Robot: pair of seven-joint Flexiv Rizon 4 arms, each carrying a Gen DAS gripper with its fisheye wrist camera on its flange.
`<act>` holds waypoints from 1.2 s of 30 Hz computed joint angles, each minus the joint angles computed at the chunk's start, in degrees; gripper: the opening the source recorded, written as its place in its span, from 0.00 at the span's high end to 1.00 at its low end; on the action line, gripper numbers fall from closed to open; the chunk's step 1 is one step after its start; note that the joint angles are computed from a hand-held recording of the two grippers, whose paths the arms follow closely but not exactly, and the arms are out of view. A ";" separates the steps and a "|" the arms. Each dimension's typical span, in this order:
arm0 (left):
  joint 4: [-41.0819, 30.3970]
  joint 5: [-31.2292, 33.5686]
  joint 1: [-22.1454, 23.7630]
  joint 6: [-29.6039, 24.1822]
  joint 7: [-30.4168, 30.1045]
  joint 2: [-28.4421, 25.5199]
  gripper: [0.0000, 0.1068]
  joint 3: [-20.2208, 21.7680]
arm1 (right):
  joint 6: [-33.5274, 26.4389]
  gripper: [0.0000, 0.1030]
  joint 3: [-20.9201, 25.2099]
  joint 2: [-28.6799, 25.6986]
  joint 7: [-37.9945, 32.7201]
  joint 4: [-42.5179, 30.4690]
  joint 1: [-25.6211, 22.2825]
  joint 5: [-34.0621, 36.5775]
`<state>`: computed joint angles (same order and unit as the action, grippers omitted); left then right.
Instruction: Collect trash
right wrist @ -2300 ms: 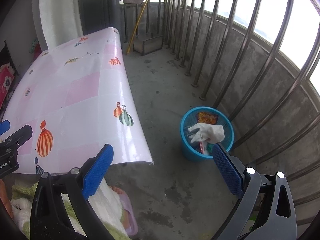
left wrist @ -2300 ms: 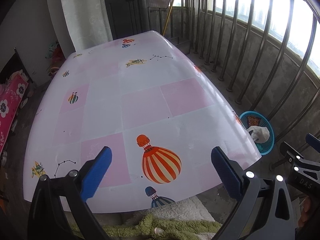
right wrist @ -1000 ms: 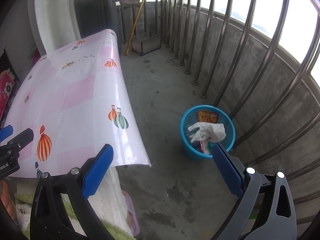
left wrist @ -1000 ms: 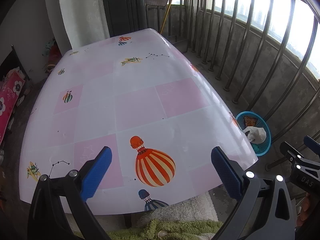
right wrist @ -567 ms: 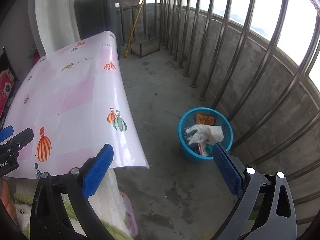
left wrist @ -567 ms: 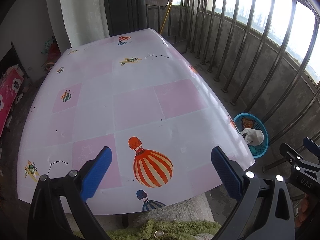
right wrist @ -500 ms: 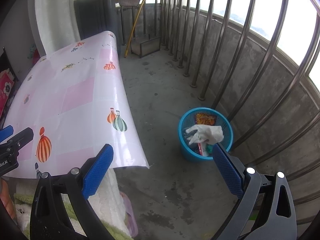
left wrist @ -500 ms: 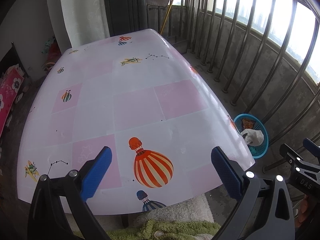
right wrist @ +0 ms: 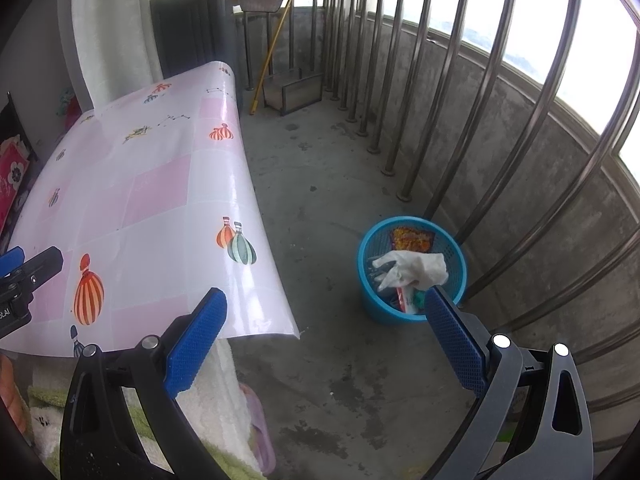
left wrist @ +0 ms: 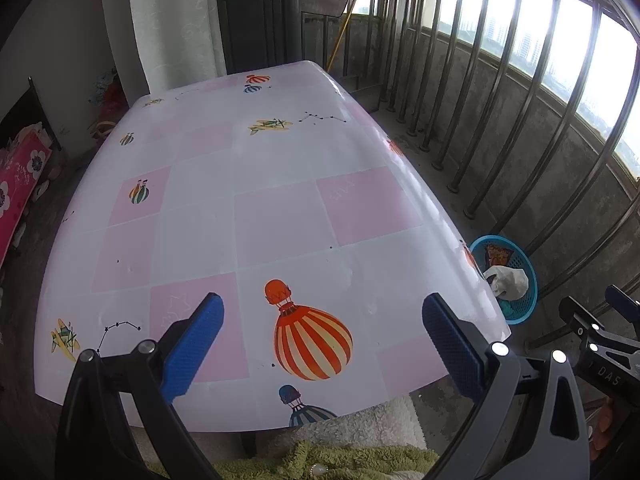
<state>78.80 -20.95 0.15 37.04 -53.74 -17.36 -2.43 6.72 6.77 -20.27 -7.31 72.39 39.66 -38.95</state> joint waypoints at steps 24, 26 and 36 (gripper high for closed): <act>0.42 -0.31 0.28 -0.06 -0.82 0.34 0.09 0.16 | -0.08 0.08 -0.26 -0.48 -0.78 -0.85 0.25 -0.22; 0.45 -0.31 0.31 -0.09 -0.90 0.40 0.09 0.19 | -0.07 0.08 -0.26 -0.47 -0.73 -0.83 0.26 -0.21; 0.34 -0.23 0.35 -0.35 -1.26 0.45 0.09 0.22 | -0.04 0.08 -0.31 -0.51 -0.85 -0.88 0.27 -0.22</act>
